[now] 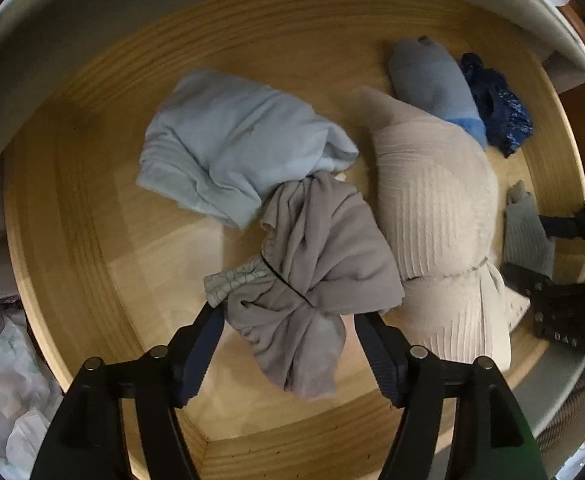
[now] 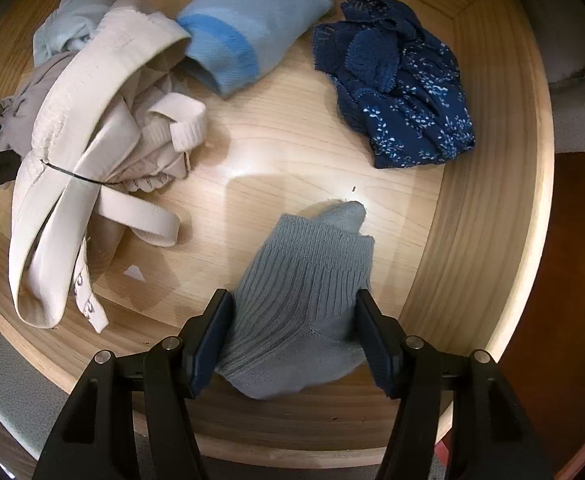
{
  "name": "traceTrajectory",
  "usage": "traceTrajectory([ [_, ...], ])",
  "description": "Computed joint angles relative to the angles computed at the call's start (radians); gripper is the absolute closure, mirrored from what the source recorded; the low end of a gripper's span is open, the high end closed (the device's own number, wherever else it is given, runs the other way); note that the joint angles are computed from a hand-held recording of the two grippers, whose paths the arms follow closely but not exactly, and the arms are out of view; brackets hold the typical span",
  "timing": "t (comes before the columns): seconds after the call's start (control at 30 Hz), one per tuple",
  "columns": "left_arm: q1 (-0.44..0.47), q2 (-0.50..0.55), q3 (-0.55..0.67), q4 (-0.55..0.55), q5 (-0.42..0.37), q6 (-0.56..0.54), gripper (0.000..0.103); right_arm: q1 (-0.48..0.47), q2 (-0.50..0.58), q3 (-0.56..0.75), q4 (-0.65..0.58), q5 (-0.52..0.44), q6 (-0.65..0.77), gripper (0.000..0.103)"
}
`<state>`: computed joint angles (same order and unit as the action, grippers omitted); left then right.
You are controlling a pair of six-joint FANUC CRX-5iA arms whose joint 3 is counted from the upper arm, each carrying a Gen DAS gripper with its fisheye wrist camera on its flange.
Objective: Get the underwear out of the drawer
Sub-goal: 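Reach the left tool into the drawer and grasp the grey underwear bundle, then lift the grey underwear bundle out of the drawer with the left tool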
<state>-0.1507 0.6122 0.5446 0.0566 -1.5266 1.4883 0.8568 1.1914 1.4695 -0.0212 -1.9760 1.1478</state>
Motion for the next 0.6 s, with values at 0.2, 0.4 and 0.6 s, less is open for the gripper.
traceTrajectory([
  [0.2,0.01,-0.003,0.011,0.013,0.025,0.007,0.034,-0.001,0.023,0.043,-0.001,-0.02,0.001,0.044],
  [0.4,0.021,-0.016,-0.015,0.025,0.041,0.027,0.044,-0.001,0.024,0.046,0.0,-0.022,0.0,0.044],
  [0.6,0.015,-0.042,-0.041,0.007,0.041,0.091,0.064,-0.001,0.033,0.066,-0.001,-0.032,0.0,0.044],
])
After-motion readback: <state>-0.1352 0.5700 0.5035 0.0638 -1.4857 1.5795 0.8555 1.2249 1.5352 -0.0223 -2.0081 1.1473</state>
